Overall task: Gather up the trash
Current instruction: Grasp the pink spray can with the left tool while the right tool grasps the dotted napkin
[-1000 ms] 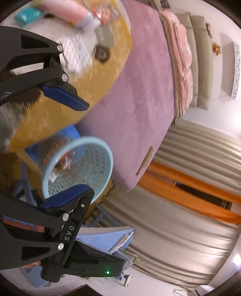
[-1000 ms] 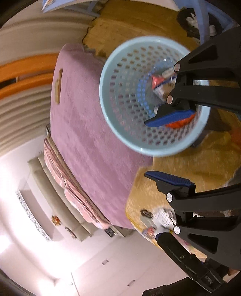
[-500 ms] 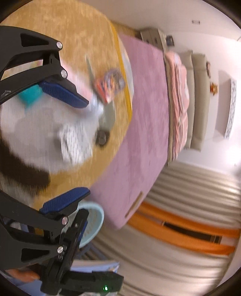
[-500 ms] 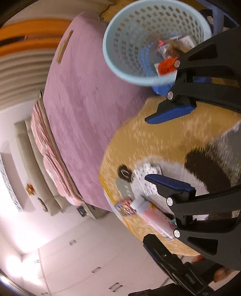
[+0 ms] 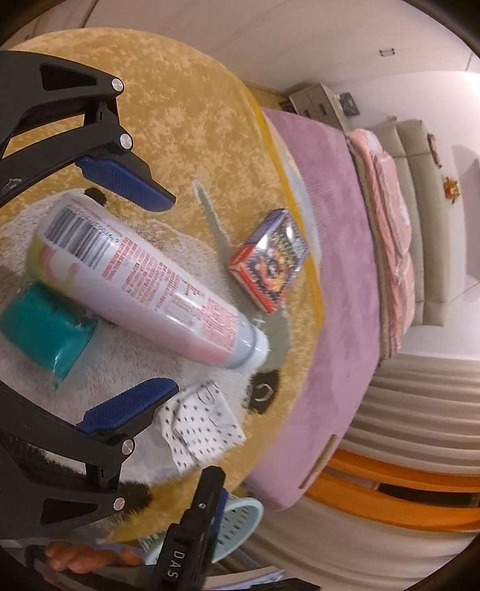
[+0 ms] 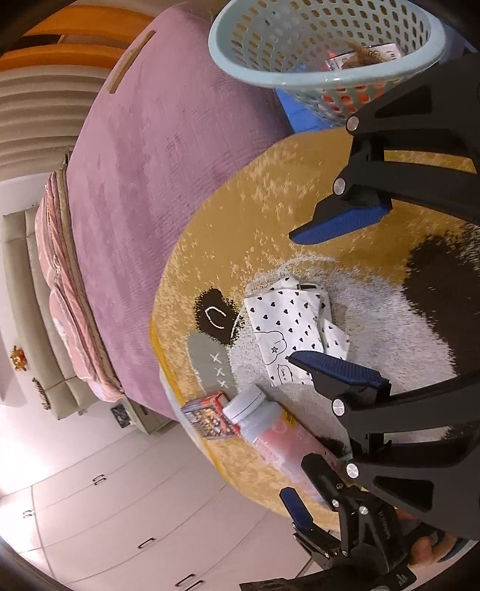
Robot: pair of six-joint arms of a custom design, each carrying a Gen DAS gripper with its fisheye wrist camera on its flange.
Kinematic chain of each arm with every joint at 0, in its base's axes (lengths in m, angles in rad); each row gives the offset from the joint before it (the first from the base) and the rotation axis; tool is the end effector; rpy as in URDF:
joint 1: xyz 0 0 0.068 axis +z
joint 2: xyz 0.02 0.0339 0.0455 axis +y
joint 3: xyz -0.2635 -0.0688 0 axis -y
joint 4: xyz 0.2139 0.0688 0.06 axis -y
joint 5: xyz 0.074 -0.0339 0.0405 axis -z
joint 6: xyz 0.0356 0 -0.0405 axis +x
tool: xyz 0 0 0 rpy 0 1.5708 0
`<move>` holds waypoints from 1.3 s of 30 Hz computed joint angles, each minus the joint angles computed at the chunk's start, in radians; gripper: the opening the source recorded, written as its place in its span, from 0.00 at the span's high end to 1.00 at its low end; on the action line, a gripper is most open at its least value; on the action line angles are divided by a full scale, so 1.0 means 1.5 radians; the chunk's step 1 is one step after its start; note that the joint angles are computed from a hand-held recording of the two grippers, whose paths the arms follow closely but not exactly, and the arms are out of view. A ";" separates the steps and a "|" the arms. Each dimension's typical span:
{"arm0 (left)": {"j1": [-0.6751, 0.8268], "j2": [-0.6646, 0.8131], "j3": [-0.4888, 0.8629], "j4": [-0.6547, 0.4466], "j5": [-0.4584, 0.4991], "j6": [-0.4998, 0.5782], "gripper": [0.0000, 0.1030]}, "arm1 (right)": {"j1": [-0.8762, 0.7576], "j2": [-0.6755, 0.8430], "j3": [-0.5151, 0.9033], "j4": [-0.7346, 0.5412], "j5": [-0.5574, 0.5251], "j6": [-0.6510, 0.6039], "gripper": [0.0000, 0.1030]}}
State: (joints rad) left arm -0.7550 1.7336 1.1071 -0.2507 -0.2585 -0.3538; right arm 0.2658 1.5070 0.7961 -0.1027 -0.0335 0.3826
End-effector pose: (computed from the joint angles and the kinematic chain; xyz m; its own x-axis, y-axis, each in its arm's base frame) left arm 0.2542 -0.2267 0.2133 -0.7136 0.2116 -0.6678 0.3158 0.9481 -0.0371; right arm 0.2696 0.0746 0.2027 -0.7568 0.1807 -0.6281 -0.0023 0.9603 0.2790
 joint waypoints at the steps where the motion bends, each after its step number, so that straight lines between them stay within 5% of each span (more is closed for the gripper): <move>1: 0.005 0.012 0.010 -0.008 0.002 0.001 0.15 | 0.002 0.011 0.005 0.002 0.004 -0.003 0.45; 8: 0.035 0.051 0.012 0.007 0.051 -0.014 0.26 | 0.000 0.067 0.042 0.016 0.017 -0.034 0.45; 11: 0.034 0.050 0.003 0.023 0.053 -0.016 0.43 | -0.012 0.090 0.070 0.014 0.008 -0.046 0.45; 14: 0.038 0.040 -0.020 0.049 0.071 -0.019 0.49 | -0.022 0.118 0.106 0.010 -0.019 -0.059 0.45; 19: 0.058 0.018 -0.058 0.091 0.106 -0.027 0.52 | -0.026 0.171 0.164 0.000 -0.072 -0.080 0.46; 22: 0.069 0.006 -0.080 0.113 0.108 -0.039 0.53 | -0.026 0.197 0.192 -0.027 -0.096 -0.101 0.59; 25: 0.081 -0.010 -0.104 0.136 0.115 -0.054 0.53 | -0.021 0.173 0.164 -0.027 -0.099 -0.121 0.66; 39: 0.087 -0.039 -0.137 0.178 0.121 -0.059 0.53 | 0.067 0.006 -0.036 -0.001 -0.102 -0.129 0.66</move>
State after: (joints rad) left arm -0.6243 1.6746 0.9015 0.0169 -0.0777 -0.4419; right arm 0.3662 1.5155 0.7426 -0.1049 -0.1860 0.1884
